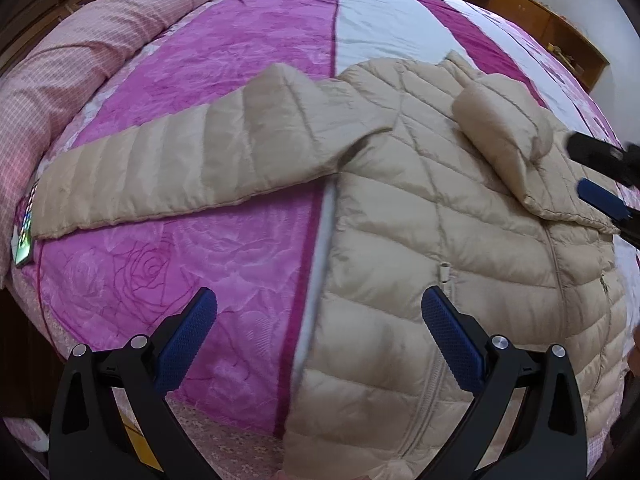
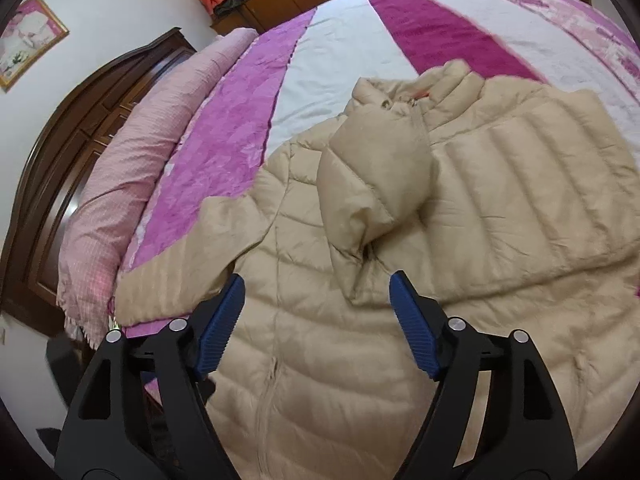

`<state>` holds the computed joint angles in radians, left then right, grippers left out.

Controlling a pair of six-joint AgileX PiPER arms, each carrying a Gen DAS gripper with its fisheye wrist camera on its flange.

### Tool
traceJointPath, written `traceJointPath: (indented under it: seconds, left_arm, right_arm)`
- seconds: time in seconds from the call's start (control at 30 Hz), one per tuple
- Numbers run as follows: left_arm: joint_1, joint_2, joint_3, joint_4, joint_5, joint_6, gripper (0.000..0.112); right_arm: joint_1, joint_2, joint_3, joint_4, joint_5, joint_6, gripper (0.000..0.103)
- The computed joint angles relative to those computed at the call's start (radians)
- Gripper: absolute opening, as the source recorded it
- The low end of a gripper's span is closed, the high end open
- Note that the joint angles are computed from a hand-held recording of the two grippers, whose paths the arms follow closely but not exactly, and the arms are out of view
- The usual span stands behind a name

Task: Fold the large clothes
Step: 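Move the left tool over the folded sleeve on the jacket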

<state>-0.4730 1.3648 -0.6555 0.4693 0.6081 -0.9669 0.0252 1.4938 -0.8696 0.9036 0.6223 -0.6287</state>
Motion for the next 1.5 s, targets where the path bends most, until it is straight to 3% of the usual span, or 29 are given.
traceJointPath:
  seconds: [0.33,0.57,0.73,1.3,1.5]
  left_arm:
    - [-0.124,0.070,-0.127,0.028,0.064,-0.027,0.098]
    - [-0.209,0.158,-0.259,0.013,0.095,-0.006,0.098]
    - [-0.279,0.263,-0.423,0.031,0.151,0.036,0.098]
    - [-0.268,0.747,-1.008,0.059,0.263,0.276,0.098]
    - [-0.250,0.841,-1.077,0.104,0.276,0.279,0.098]
  right_arm:
    - [-0.296,-0.131,0.079,-0.094,0.104,-0.075,0.083]
    - [-0.506,-0.068,0.069,-0.112,0.125,-0.176,0.083]
    - [-0.587,0.001,0.042,-0.125,0.112,-0.223,0.083]
    - [-0.649,0.119,-0.004,-0.112,0.084,-0.276,0.083]
    - [-0.681,0.156,-0.043,-0.100,0.090,-0.291,0.083]
